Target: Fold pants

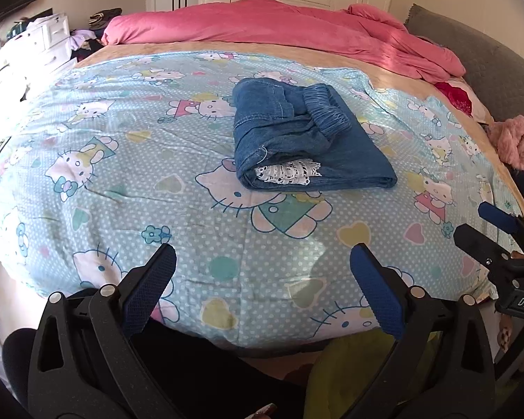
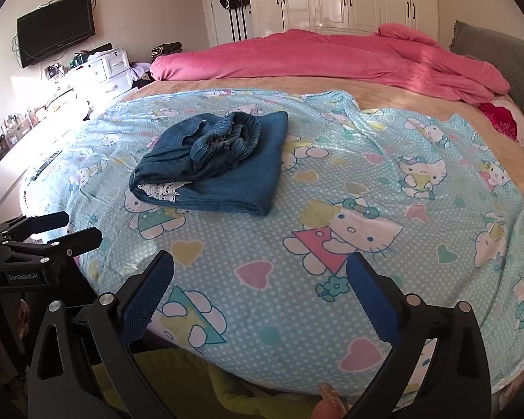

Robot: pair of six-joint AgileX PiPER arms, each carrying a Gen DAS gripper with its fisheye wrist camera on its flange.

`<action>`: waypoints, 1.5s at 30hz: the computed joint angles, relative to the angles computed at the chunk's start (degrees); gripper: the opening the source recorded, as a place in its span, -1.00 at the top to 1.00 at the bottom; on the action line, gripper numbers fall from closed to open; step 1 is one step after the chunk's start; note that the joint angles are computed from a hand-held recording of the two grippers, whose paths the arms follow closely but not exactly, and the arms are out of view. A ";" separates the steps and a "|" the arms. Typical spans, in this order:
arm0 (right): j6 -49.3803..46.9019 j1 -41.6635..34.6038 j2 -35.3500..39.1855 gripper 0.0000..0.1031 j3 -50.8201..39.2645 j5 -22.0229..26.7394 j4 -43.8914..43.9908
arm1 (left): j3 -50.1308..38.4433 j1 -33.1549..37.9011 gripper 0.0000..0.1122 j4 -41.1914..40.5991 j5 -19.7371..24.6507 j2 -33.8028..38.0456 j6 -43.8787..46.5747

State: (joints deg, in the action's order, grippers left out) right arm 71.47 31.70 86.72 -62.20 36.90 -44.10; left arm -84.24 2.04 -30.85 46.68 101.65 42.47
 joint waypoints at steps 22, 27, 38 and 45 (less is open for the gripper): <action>-1.31 -0.30 0.56 -0.91 -1.83 0.76 0.00 | -0.66 1.02 -0.67 -1.09 0.44 0.08 0.25; -1.57 -0.31 0.64 -0.91 -2.02 0.83 0.29 | -0.75 1.23 -0.67 -1.60 0.69 0.10 0.53; -0.79 -0.15 0.76 -0.91 -1.64 0.85 -0.05 | -0.60 1.51 -0.67 -2.36 0.95 -0.47 0.76; -0.86 -0.38 0.66 -0.91 -1.44 0.61 -0.07 | -0.59 1.33 -0.67 -1.39 0.42 -0.66 0.00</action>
State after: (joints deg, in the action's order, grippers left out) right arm 70.61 31.32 87.38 -63.64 37.52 -44.17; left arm -84.82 3.37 -32.24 47.10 101.00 42.46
